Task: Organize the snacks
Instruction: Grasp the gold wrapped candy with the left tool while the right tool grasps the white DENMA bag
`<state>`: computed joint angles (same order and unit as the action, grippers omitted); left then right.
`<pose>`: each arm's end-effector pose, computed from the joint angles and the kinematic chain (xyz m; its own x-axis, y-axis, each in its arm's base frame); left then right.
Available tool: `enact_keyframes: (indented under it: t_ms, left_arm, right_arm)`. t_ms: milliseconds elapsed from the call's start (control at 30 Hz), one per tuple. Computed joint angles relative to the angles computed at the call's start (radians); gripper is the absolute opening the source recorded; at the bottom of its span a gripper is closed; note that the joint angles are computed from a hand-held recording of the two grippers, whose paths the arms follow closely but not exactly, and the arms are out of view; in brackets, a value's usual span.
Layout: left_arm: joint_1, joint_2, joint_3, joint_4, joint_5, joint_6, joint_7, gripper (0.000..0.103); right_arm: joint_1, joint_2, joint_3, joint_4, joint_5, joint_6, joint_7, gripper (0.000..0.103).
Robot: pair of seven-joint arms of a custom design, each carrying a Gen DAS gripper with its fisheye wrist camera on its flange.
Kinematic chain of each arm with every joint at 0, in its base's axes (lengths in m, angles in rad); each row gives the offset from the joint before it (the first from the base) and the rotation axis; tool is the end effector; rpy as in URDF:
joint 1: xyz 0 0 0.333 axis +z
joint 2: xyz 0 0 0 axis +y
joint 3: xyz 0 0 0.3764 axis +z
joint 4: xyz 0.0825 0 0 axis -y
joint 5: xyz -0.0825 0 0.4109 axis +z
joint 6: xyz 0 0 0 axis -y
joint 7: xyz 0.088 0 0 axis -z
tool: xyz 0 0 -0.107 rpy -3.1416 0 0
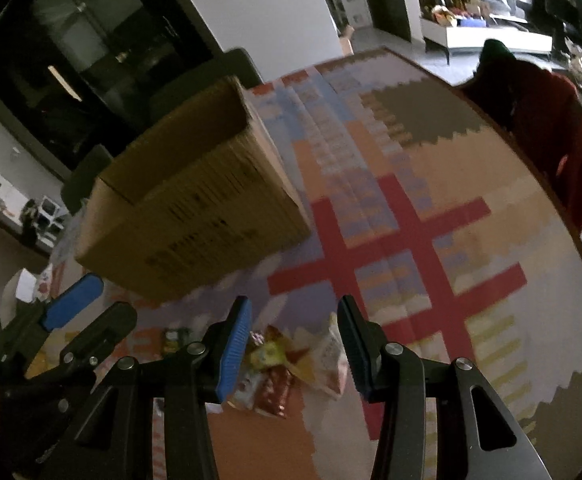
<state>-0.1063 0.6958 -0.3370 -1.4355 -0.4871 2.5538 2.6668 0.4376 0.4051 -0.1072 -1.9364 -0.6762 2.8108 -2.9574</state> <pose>0.7696 -0.2799 0.3783 -0.8790 -0.4757 0.0330 -0.3853 0.6678 -0.6368 0.6458 0.2610 0.3562 -0.6158 -0.6993 -0.3629 -0.5598 0.7125 -0.4231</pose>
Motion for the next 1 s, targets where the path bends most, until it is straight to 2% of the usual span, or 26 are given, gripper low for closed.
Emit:
enact_keyframes:
  t_ms: [333,600,867,1000]
  left_arm:
    - [-0.051,0.071,0.063,0.056,0.129,-0.103,-0.067,0.051]
    - [-0.077,0.141,0.078,0.142,0.189,-0.193,-0.117,0.050]
    - [-0.100,0.205,0.091,0.235,0.233,-0.275,-0.179,0.041]
    - [-0.112,0.221,0.097,0.245,0.252,-0.268,-0.190,0.036]
  right_arm:
    - [-0.050,0.067,0.068,-0.016,0.195,0.030,-0.090,0.046]
    - [-0.048,0.104,0.070,-0.011,0.306,0.049,-0.148,0.046]
    - [-0.069,0.132,0.084,-0.003,0.387,0.072,-0.194,0.046]
    - [-0.069,0.146,0.082,0.019,0.407,0.062,-0.226,0.046]
